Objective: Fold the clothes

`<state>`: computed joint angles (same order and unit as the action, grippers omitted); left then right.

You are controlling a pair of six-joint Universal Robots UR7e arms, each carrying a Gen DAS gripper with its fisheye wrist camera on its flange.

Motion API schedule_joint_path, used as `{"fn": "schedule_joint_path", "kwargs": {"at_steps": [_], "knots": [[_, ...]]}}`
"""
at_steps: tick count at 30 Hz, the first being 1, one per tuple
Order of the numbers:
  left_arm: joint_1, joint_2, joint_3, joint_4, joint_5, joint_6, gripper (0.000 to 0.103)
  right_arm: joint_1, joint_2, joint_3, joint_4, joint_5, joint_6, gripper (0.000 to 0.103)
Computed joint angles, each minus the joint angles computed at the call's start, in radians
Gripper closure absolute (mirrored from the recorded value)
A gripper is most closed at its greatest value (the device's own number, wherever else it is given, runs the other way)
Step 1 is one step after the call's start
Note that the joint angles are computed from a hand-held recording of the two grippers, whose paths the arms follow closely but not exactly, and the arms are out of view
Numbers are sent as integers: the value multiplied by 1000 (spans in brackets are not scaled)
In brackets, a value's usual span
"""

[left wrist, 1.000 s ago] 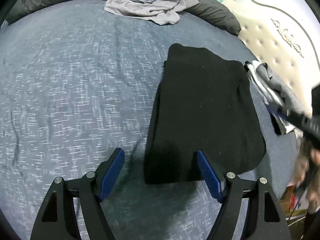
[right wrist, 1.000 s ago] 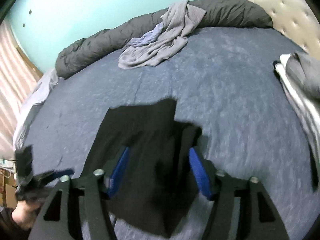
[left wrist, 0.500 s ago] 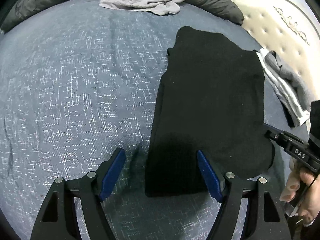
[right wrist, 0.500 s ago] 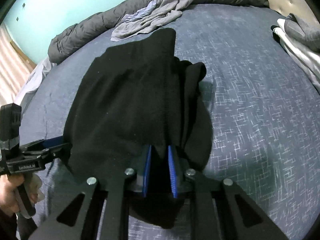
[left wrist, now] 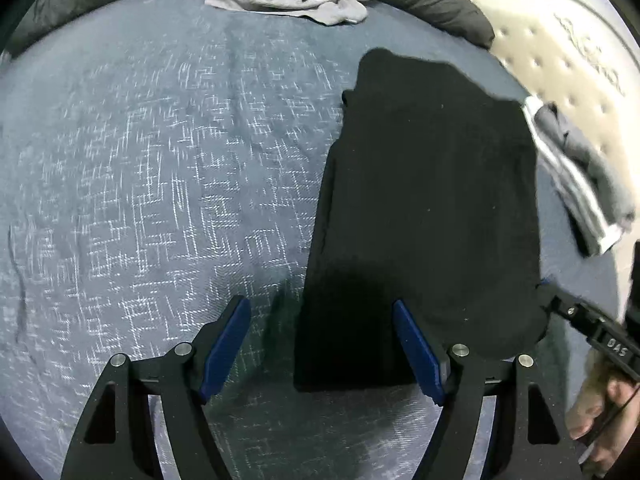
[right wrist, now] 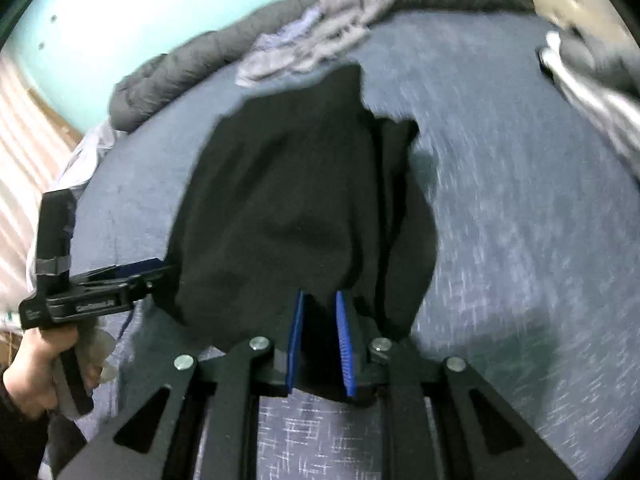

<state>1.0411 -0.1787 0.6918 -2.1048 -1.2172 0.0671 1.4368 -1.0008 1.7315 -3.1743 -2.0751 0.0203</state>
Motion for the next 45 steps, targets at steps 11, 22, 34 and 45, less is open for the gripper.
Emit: {"fn": "schedule_joint_path", "kwargs": {"at_steps": [11, 22, 34, 45], "knots": [[15, 48, -135, 154, -125, -5, 22, -23, -78, 84, -34, 73, 204, 35], [56, 170, -360, 300, -242, -81, 9, -74, -51, 19, 113, 194, 294, 22], [42, 210, -391, 281, -254, -45, 8, -64, 2, -61, 191, 162, 249, 20], [32, 228, -405, 275, -262, 9, 22, -62, 17, -64, 148, 154, 174, 38]]}}
